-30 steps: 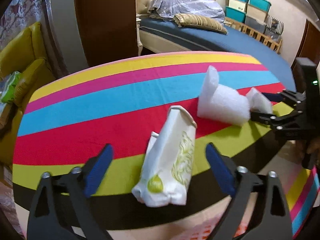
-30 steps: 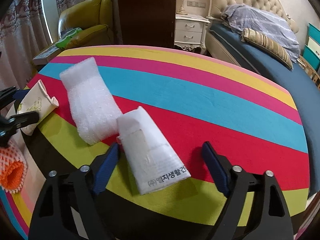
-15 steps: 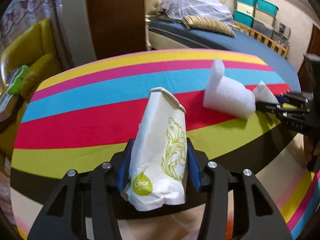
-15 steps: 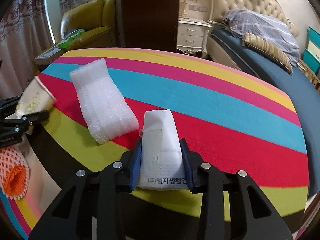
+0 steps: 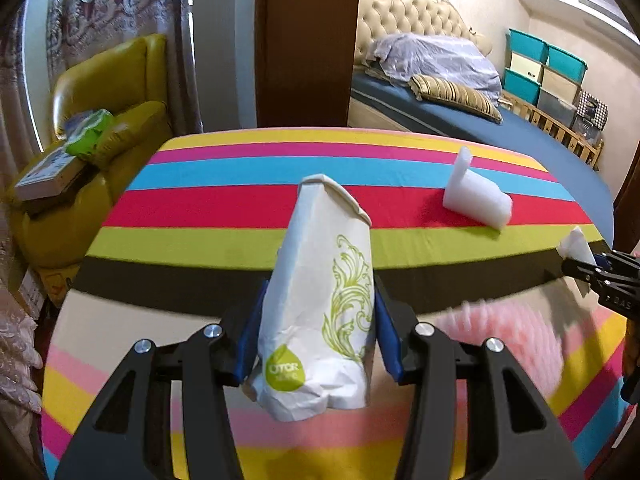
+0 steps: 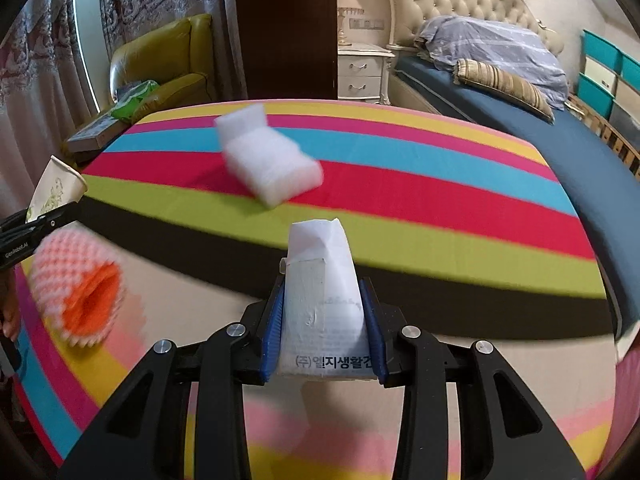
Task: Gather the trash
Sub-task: 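Carry the paper cup and foam sleeve to the pink wastebasket and open both grippers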
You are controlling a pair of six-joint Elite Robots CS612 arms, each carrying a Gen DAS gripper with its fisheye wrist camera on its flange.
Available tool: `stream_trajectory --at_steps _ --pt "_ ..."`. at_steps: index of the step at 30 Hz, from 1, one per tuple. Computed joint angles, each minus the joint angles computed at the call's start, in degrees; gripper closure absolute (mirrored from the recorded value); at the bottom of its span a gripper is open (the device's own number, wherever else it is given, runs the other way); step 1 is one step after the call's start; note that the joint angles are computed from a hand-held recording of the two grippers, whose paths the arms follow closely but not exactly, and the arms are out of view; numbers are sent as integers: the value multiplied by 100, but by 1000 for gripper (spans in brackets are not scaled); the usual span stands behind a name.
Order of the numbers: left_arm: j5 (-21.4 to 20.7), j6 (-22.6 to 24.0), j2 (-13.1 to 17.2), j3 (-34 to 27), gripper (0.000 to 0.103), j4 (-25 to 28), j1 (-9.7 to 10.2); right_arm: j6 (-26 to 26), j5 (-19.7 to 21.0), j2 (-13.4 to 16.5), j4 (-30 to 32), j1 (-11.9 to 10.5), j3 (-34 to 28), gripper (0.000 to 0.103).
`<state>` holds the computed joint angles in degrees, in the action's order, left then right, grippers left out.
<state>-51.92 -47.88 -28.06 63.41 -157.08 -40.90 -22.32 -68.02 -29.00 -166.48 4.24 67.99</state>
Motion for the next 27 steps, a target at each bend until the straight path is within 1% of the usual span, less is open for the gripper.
stream_trajectory --at_steps 4,5,7,10,13,16,18,22,27 --pt "410 -150 -221 509 55 -369 -199 0 54 -249 -545 -42 617 67" --pt "531 -178 -277 639 55 -482 -261 23 92 -328 -749 -66 818 67" --pt "752 -168 -378 885 55 -721 -382 26 180 -415 -971 -105 1039 67" --pt "1130 -187 -493 1150 55 -918 -590 73 280 -562 -1450 -163 1433 67" --pt "1366 -82 -584 1355 55 -1251 -811 35 355 -729 -1843 -214 1799 67" --pt "1526 127 -613 1480 54 -1649 -963 44 460 -850 -1921 -266 2014 67" --pt "1561 191 -580 1473 54 -1815 -1013 1 427 -874 -2145 -264 2114 67" --pt "1364 177 -500 1369 54 -1926 -1020 -1 367 -899 -2434 -240 2221 67" --pt "1283 270 -405 1204 54 -1869 -1040 -10 536 -940 -2445 -306 2334 67"
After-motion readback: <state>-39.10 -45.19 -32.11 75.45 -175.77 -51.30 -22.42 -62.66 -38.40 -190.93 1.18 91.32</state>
